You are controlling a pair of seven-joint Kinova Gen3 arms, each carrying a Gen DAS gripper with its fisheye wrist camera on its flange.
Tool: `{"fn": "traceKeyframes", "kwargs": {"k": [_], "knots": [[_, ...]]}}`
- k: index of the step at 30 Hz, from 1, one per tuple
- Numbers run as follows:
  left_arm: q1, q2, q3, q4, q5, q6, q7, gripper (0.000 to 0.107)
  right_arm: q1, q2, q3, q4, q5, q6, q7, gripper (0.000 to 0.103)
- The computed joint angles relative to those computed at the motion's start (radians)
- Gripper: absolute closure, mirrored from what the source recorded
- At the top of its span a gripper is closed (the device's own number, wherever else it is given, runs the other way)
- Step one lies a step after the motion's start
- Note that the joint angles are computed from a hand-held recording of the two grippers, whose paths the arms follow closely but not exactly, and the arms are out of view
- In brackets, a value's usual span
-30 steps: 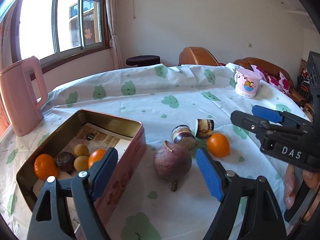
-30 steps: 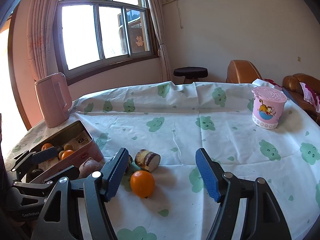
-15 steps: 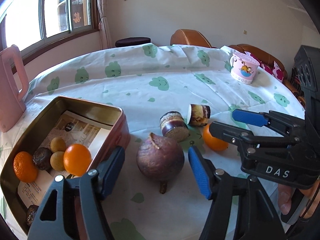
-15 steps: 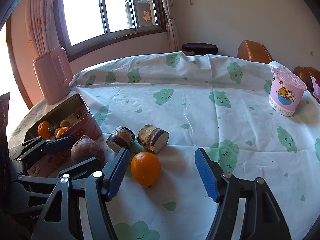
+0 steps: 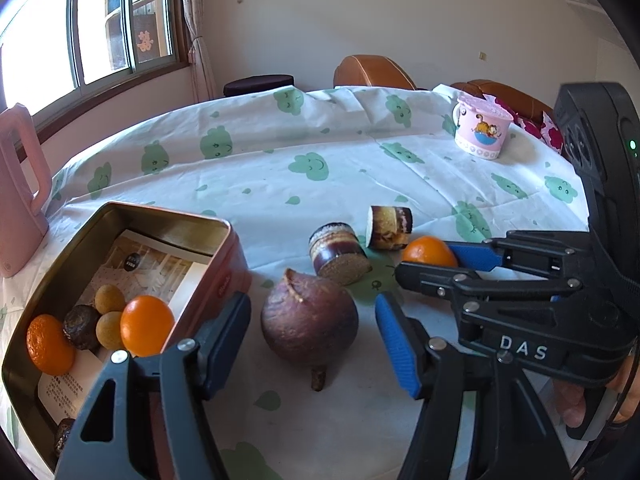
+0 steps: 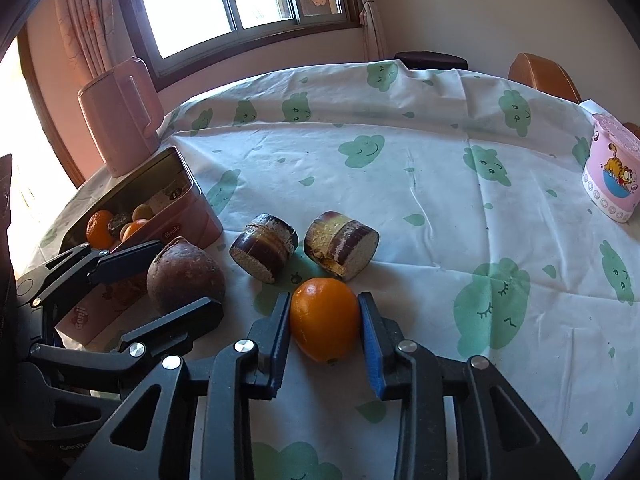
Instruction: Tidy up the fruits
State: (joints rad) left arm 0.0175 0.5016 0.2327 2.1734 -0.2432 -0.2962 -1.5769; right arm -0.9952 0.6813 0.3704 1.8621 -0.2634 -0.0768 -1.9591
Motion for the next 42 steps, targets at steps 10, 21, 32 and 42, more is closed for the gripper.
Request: {"fn": "traceKeyframes", "kwargs": {"k": [10, 21, 32, 42], "knots": [[-0.073, 0.019, 0.081, -0.028, -0.021, 0.047, 0.001, 0.058, -0.083, 0.003, 0.092, 0.031, -0.062, -0.028, -0.002, 0.069], [-0.019, -0.014, -0.008, 0.057, -0.031, -0.129, 0.041, 0.058, -0.185, -0.002, 0.164, 0.096, -0.205, -0.136, 0.117, 0.069], [0.008, -0.027, -0.063, 0.131, -0.037, -0.285, 0.054, 0.058, -0.243, 0.002, 0.188, 0.123, -0.365, -0.205, 0.261, 0.069], [0.020, -0.025, -0.090, 0.173, -0.027, -0.386, 0.054, 0.058, -0.248, -0.009, 0.145, 0.153, -0.485, -0.303, 0.382, 0.069]]}}
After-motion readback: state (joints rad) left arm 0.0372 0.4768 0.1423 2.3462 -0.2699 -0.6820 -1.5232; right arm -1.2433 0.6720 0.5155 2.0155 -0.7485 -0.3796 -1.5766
